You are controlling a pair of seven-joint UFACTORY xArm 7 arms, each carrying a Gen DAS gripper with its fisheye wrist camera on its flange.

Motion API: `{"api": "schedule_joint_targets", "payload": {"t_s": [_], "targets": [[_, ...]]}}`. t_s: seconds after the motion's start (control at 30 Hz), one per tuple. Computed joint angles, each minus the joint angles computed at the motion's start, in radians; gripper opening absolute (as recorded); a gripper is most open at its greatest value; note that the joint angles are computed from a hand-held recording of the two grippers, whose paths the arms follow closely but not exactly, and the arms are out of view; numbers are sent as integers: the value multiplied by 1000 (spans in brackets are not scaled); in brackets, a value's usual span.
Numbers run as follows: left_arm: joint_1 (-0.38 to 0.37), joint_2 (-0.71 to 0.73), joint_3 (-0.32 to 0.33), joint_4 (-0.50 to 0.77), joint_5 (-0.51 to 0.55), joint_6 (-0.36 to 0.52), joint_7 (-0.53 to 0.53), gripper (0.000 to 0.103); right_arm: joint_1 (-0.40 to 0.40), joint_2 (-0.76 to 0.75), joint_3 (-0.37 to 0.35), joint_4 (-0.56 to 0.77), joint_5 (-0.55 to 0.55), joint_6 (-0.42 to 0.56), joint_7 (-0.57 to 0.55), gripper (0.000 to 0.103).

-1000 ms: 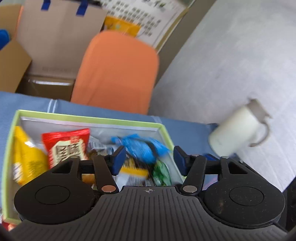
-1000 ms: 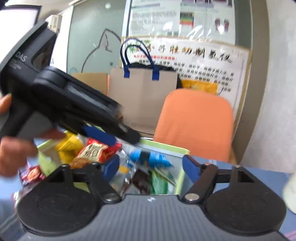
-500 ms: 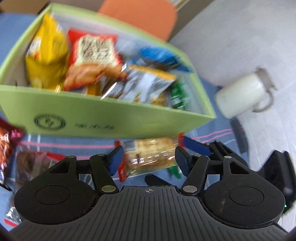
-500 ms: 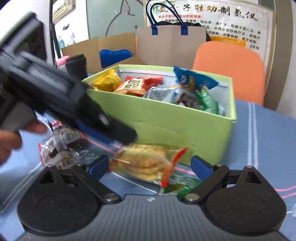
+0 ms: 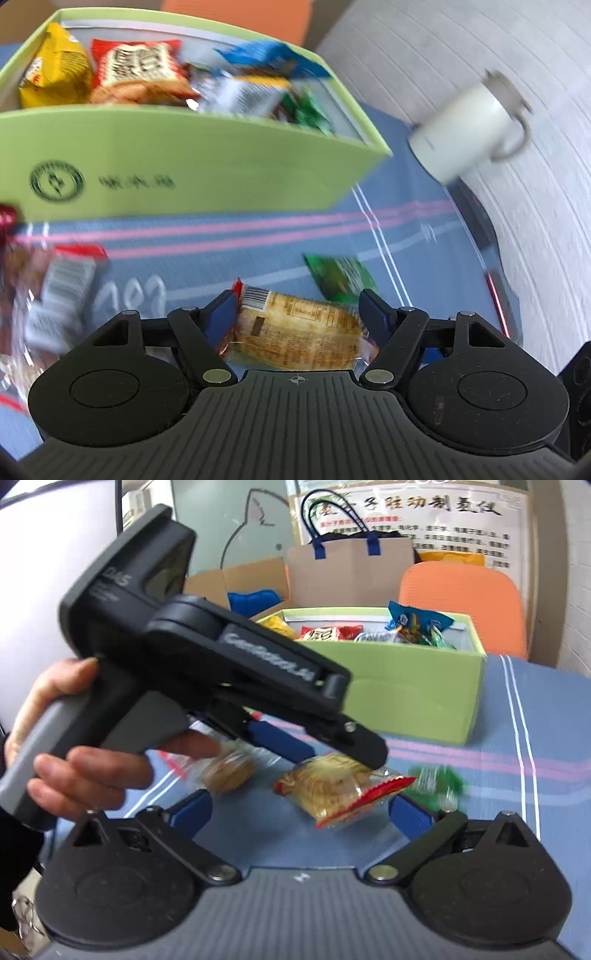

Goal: Organize snacks
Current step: 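Move the left gripper down and close it on the cake bar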

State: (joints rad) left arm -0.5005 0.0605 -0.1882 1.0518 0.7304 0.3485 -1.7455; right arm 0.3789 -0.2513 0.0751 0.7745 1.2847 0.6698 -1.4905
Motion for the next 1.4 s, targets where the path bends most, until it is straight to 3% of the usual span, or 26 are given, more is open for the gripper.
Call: {"api": "schedule_joint_targets", "payload": {"t_s": [0.07, 0.17, 0.27, 0.37, 0.5, 0.7, 0.8, 0.9, 0.93, 1.0, 1.03, 1.07, 1.2, 1.33, 1.4], "targets": [[-21, 8, -10, 7, 36, 2, -29, 60, -6, -72, -15, -63, 5, 27, 22, 101], [-48, -10, -22, -6, 105, 5, -96, 52, -14, -155, -39, -141, -33, 81, 65, 100], [-66, -65, -47, -27, 249, 72, -272, 56, -7, -217, -18, -197, -61, -16, 94, 100], [-59, -136, -95, -61, 270, 163, -353, 61, 23, -226, -23, -204, -44, -104, 113, 100], [-44, -153, -142, -69, 225, 209, -369, 65, 69, -191, -26, -188, 0, -185, 122, 100], [-35, -146, -160, -107, 184, 164, -406, 59, 104, -123, 49, -193, -16, -354, 239, 102], [-33, -142, -161, -110, 185, 153, -417, 60, 175, -129, -2, -207, 125, -404, 139, 102], [-33, -138, -159, -111, 179, 153, -417, 61, 169, -140, -41, -215, 244, -342, -6, 102], [-33, -137, -158, -112, 179, 149, -423, 61, 144, -142, -21, -217, 222, -330, -12, 102], [-31, -134, -155, -116, 182, 135, -437, 61, 98, -140, 57, -218, 75, -364, 67, 102], [-31, -132, -154, -116, 182, 131, -440, 61, 111, -146, 59, -224, 34, -388, 89, 102], [-32, -131, -154, -114, 184, 132, -441, 61, 157, -169, 20, -236, 35, -393, 69, 102], [-37, -117, -151, -98, 192, 130, -436, 61, 203, -203, 11, -247, 90, -431, -71, 102], [-50, -93, -142, -80, 176, 131, -411, 58, 201, -181, -8, -235, 13, -391, -33, 100], [-58, -89, -137, -77, 178, 134, -412, 57, 209, -159, -14, -222, 8, -400, -35, 91]]}}
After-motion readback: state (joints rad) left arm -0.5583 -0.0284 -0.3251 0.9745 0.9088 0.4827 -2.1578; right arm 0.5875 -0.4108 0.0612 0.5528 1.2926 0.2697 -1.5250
